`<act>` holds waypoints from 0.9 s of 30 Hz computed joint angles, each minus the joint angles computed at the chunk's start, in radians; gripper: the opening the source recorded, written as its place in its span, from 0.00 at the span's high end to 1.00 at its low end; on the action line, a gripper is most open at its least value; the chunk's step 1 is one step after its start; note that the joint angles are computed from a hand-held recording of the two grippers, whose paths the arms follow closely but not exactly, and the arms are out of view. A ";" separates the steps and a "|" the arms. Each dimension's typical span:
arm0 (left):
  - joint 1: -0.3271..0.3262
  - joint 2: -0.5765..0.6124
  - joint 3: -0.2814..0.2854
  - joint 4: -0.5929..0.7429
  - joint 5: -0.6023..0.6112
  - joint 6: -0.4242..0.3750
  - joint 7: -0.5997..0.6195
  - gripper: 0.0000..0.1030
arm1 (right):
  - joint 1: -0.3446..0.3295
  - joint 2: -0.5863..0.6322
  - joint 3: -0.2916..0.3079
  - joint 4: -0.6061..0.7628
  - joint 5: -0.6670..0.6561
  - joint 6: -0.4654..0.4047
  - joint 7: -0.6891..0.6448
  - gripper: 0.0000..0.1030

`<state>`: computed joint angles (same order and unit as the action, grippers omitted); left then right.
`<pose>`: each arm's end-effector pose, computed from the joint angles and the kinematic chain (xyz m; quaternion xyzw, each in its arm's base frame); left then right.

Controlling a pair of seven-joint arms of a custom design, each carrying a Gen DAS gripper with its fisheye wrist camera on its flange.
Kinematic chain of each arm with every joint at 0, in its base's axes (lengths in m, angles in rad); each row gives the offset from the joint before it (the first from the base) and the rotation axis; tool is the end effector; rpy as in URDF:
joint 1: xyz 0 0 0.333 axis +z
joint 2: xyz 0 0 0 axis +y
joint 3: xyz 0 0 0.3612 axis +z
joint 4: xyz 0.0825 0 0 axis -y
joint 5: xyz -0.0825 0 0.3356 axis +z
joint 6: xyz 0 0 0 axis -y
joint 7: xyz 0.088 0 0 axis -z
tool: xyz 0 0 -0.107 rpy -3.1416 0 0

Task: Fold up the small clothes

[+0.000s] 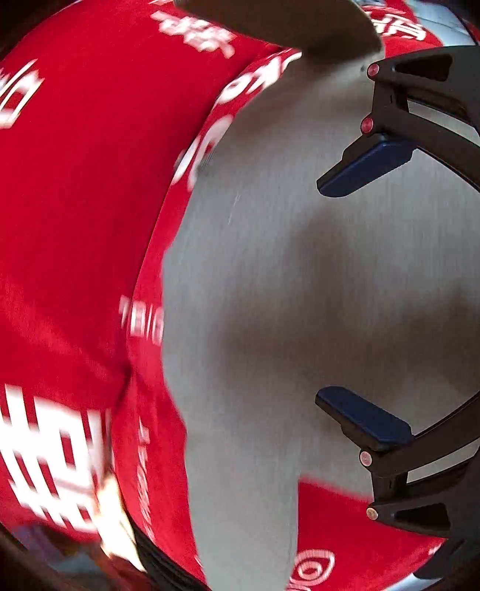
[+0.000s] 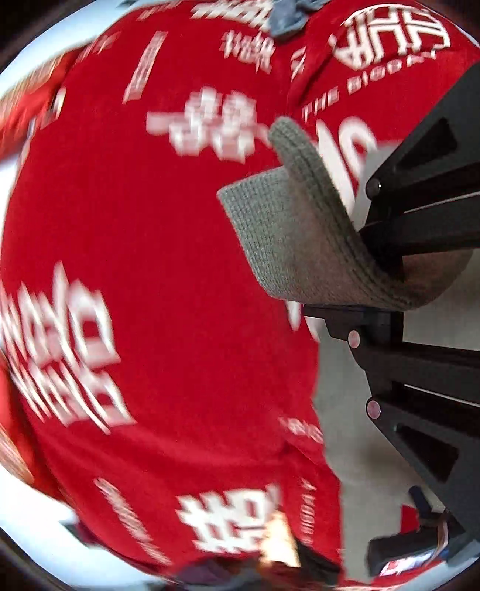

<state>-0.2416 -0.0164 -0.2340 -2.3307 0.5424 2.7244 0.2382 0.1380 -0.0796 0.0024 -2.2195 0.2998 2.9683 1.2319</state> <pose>0.4349 -0.2460 0.4618 -0.8074 0.5338 -0.2129 0.1336 0.5151 0.0525 0.5782 -0.7092 0.5761 -0.2555 0.3161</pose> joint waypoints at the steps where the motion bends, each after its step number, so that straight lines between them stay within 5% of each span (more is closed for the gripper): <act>1: 0.013 -0.026 0.013 -0.040 0.009 0.018 -0.013 0.00 | 0.002 0.013 0.026 -0.009 -0.048 0.005 0.044 0.94; 5: 0.072 -0.103 0.040 -0.176 0.015 0.090 -0.039 0.00 | 0.042 0.086 0.082 -0.036 -0.313 -0.001 0.288 0.94; 13: 0.149 -0.152 0.058 -0.341 -0.061 0.243 -0.002 0.00 | 0.191 0.186 0.012 -0.039 -0.632 -0.052 0.557 0.93; 15: 0.168 -0.166 0.051 -0.366 -0.069 0.273 -0.003 0.00 | 0.183 0.193 0.047 -0.021 -0.529 -0.096 0.448 0.86; 19: 0.210 -0.215 0.035 -0.420 -0.086 0.312 -0.019 0.00 | 0.167 0.150 0.097 -0.030 -0.287 -0.116 0.201 0.24; 22: 0.252 -0.247 -0.005 -0.424 -0.078 0.282 -0.047 0.00 | 0.155 0.084 0.127 -0.019 0.072 -0.164 -0.136 0.23; 27: 0.254 -0.271 -0.038 -0.383 -0.055 0.206 -0.059 0.00 | 0.160 -0.057 0.056 -0.054 0.245 -0.179 -0.371 0.22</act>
<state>0.0123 -0.2878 -0.2723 -2.7132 0.4873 2.9303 0.1788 0.2981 -0.1368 0.0588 -2.2739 0.5445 2.7897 0.8609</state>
